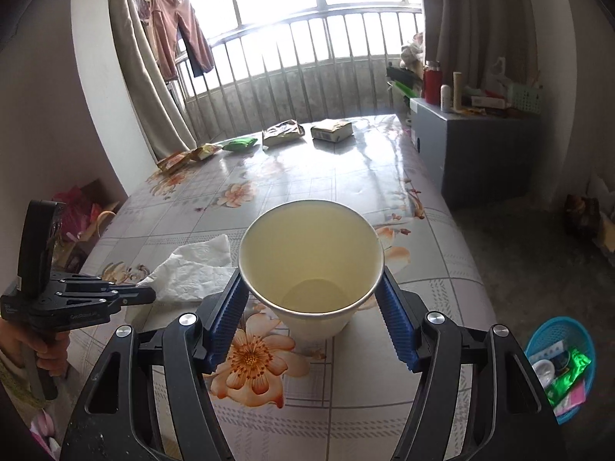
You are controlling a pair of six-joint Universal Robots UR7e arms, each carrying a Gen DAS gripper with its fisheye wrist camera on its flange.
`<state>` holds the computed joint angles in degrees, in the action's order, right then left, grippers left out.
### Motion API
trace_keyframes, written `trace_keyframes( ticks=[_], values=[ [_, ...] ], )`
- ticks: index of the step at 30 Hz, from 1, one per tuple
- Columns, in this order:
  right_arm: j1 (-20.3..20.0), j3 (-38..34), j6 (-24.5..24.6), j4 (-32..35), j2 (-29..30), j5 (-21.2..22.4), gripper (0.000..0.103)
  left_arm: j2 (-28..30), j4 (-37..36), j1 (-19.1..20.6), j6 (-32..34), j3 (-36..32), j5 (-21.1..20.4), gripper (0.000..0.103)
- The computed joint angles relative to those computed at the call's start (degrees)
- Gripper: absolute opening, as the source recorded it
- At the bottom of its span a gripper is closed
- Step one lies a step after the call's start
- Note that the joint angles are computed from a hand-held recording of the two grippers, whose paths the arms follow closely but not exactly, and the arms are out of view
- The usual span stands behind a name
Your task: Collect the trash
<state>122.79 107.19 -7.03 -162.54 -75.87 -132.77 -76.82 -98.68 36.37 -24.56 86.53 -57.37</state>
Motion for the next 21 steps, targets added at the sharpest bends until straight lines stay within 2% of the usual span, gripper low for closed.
trace_keyframes(
  ticks=[3, 5, 7, 10, 18, 21],
  values=[
    [0.51, 0.47, 0.76, 0.83, -0.1, -0.84, 0.064, -0.98, -1.23, -0.48, -1.84, 1.42, -0.47, 0.013],
    [0.65, 0.32, 1.1, 1.0, -0.07, -1.19, 0.068, -1.15, -2.65, -0.77, -2.8, 2.08, 0.06, 0.026],
    [0.77, 0.09, 1.64, 1.3, -0.08, -1.51, 0.071, -1.24, -4.06, -1.14, -3.31, 2.74, 0.55, 0.034],
    [1.12, 0.08, 2.04, 1.75, -0.18, -1.77, 0.075, -0.67, -5.04, -1.94, -3.26, 3.28, 2.99, 0.039],
    [1.88, 0.05, 3.6, 2.26, 0.36, -2.88, 0.076, 1.79, -4.9, -2.34, -3.92, 3.75, 9.26, 0.04],
    [2.08, -0.41, 3.53, 2.54, 0.78, -3.44, 0.076, 1.89, -5.01, -2.66, -4.13, 4.22, 10.79, 0.033]
  ],
)
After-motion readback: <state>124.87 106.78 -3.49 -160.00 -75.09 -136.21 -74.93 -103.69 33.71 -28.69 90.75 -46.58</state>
